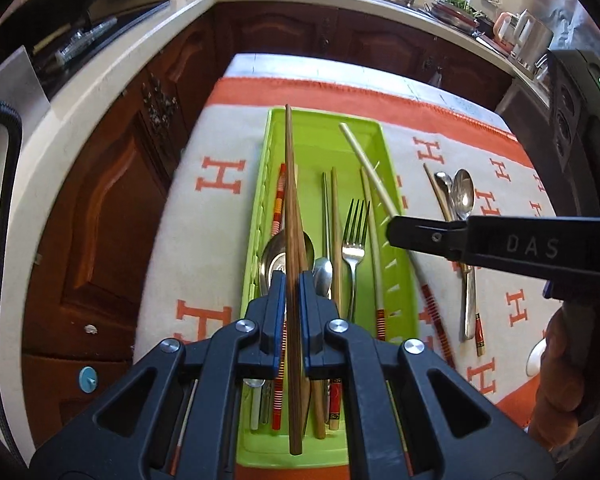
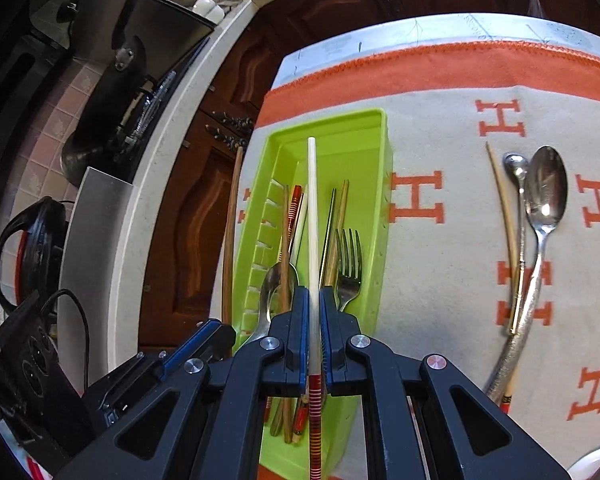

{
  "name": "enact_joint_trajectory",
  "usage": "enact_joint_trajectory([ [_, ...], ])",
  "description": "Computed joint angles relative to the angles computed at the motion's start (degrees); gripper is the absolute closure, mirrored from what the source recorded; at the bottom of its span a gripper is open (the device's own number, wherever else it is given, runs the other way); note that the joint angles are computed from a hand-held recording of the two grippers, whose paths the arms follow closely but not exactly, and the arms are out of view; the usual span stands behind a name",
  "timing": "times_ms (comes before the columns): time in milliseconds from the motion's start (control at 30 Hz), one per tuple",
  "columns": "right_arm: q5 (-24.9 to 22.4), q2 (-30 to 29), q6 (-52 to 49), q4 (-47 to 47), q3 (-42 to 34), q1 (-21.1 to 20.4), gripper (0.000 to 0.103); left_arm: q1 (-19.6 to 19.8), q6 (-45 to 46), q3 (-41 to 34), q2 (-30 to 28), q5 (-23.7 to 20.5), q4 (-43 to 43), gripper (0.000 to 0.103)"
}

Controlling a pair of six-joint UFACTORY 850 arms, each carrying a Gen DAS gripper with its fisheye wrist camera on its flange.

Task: Organize utensils
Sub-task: 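Lower both chopsticks into the green tray and open both tools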

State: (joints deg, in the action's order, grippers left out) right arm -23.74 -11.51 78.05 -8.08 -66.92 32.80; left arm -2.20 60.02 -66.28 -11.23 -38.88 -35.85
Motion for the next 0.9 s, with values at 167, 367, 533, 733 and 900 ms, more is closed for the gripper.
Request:
enact_joint_trajectory([
  [167, -0.22, -1.89, -2.20, 1.42, -1.50, -0.24, 0.086, -0.18, -0.35, -0.70, -1.43, -0.87, -0.58, 0.099],
  [367, 0.05, -1.27, -0.37, -2.06, -1.16, 0.24, 0.085, -0.46, 0.24, -0.11, -0.61, -1.05, -1.40, 0.099],
  [533, -0.66, 1.83, 2.75, -6.35, 0.85, 1.28, 0.085, -0.86, 1.76, 1.37, 1.50, -1.46, -2.24, 0.099],
  [733, -3.20, 6.14, 8.94, -14.66, 3.01, 3.30, 0.085, -1.46, 3.14, 3.10, 4.31, -2.48, -3.58, 0.099],
  [900, -6.68, 11.11, 15.23, -22.22, 6.19, 5.69, 0.085, -2.24, 3.96, 4.46, 6.63, -3.44, -4.39, 0.098],
])
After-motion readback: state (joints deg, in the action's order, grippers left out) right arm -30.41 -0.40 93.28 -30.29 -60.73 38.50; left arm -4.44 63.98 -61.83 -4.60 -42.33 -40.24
